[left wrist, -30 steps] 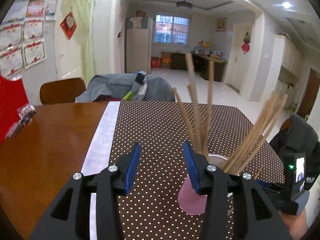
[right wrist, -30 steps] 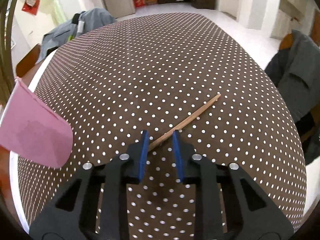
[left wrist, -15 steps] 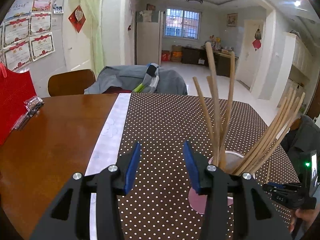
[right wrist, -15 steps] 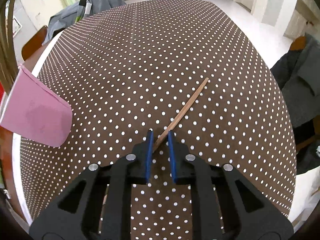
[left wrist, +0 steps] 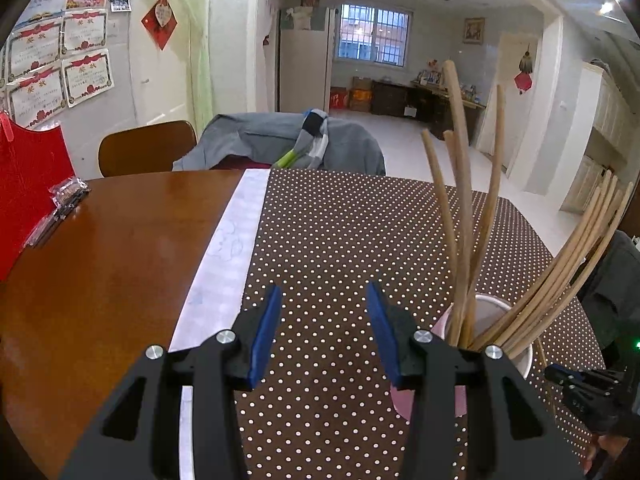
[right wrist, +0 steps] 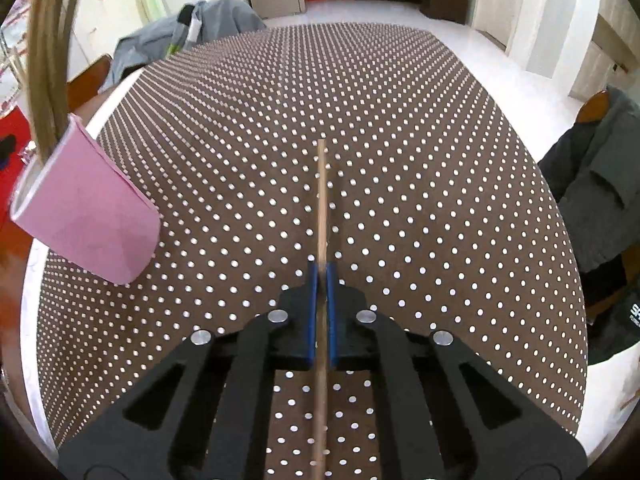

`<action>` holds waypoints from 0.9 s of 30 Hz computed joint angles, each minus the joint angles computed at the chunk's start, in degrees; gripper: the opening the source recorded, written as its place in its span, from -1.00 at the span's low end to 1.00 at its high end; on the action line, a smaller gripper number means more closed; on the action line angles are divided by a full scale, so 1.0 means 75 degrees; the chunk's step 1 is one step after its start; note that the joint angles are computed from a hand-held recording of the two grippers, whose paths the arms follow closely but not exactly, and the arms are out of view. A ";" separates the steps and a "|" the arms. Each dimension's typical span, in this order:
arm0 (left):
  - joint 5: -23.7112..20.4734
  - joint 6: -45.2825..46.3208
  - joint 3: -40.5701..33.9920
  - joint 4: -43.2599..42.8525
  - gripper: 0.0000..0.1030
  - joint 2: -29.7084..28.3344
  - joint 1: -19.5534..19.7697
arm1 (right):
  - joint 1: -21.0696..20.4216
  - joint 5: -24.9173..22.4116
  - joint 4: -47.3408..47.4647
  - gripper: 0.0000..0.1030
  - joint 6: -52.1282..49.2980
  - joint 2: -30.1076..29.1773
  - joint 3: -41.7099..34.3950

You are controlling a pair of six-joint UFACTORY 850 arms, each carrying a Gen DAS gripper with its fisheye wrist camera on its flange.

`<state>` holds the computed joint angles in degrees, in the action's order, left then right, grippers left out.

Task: Organize utensils
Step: 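Lift the chopstick with the right tool over the pink cup and release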

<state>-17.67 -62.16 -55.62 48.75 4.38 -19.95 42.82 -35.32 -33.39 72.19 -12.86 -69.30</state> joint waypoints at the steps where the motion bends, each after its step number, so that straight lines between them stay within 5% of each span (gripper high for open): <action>1: 0.0006 0.0016 -0.0003 -0.0005 -0.14 -0.0013 0.0001 | 0.0018 0.0046 -0.0047 -0.91 0.0046 0.0062 0.0047; 14: 0.0026 -0.0033 0.0004 0.0058 -0.14 -0.0024 0.0010 | 0.0537 0.0677 -0.2906 -0.92 0.2982 0.1169 0.0889; 27: 0.0303 -0.0241 0.0135 0.0239 -0.14 0.0228 -0.0015 | 0.1297 0.0353 -0.6272 -0.96 0.5651 0.1603 0.0657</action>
